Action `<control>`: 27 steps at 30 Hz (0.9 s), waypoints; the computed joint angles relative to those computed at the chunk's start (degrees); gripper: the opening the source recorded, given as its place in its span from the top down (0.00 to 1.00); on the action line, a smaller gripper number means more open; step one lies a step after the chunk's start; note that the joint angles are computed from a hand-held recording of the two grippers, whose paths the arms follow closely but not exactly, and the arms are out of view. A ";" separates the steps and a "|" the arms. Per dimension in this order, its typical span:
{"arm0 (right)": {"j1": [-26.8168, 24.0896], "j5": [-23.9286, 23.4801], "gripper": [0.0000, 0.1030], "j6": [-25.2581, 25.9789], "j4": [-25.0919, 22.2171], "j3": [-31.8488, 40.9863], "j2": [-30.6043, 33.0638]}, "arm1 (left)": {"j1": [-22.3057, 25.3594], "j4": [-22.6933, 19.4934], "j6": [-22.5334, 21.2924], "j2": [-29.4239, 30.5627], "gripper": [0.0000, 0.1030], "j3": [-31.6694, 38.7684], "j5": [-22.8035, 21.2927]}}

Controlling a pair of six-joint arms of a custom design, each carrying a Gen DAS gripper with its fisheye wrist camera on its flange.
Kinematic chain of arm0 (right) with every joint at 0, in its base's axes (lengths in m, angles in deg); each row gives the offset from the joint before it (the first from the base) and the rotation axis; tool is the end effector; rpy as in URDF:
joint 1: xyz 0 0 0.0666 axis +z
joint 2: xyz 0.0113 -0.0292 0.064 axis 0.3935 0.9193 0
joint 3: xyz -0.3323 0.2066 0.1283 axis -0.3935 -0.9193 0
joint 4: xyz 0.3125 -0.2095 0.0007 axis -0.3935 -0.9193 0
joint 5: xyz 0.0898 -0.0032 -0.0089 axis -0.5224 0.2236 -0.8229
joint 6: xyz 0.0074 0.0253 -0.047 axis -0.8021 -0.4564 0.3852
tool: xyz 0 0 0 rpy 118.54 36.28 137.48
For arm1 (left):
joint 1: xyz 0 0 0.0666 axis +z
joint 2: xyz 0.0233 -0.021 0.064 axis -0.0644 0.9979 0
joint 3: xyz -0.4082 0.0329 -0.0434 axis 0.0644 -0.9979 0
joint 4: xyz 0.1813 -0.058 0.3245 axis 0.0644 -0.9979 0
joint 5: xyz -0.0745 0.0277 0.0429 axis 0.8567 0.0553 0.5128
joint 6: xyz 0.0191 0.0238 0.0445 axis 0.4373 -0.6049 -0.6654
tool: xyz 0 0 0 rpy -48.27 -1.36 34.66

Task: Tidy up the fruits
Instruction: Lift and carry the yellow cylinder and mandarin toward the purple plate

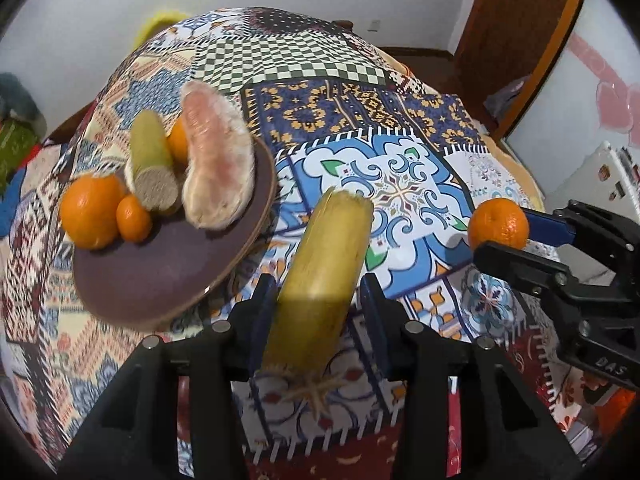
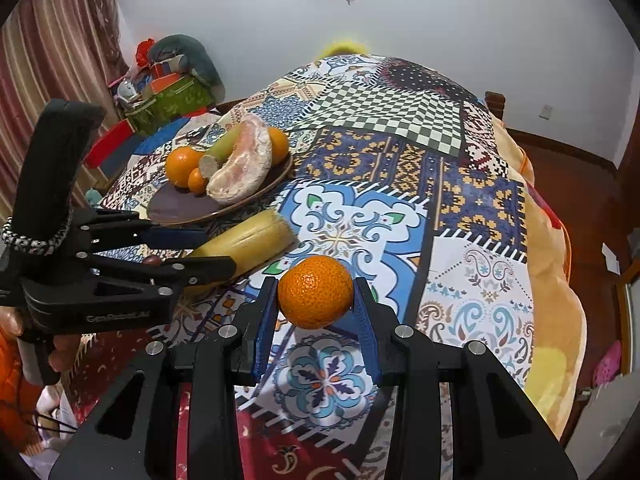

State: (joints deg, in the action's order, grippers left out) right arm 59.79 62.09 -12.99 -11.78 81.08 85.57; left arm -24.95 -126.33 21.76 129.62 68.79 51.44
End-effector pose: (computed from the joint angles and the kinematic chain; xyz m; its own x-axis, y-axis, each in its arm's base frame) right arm 0.4526 0.3245 0.4136 -0.7670 0.1414 -0.6258 0.0064 0.9771 0.2128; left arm 0.6123 -0.2468 0.3741 -0.6558 0.6106 -0.4440 0.6974 0.7152 -0.0467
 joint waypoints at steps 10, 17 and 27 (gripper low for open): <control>-1.31 -0.78 0.67 -0.72 2.32 -2.47 -1.09 | -1.57 -3.15 -1.11 5.23 0.57 6.64 -1.93; -1.44 -0.67 0.67 -0.66 2.75 -3.04 -1.31 | -1.88 -2.25 -0.93 5.04 0.56 6.01 -2.37; -0.13 1.24 0.67 -0.73 2.20 -1.95 -2.14 | -0.33 2.74 2.33 -2.41 0.59 -3.20 -0.62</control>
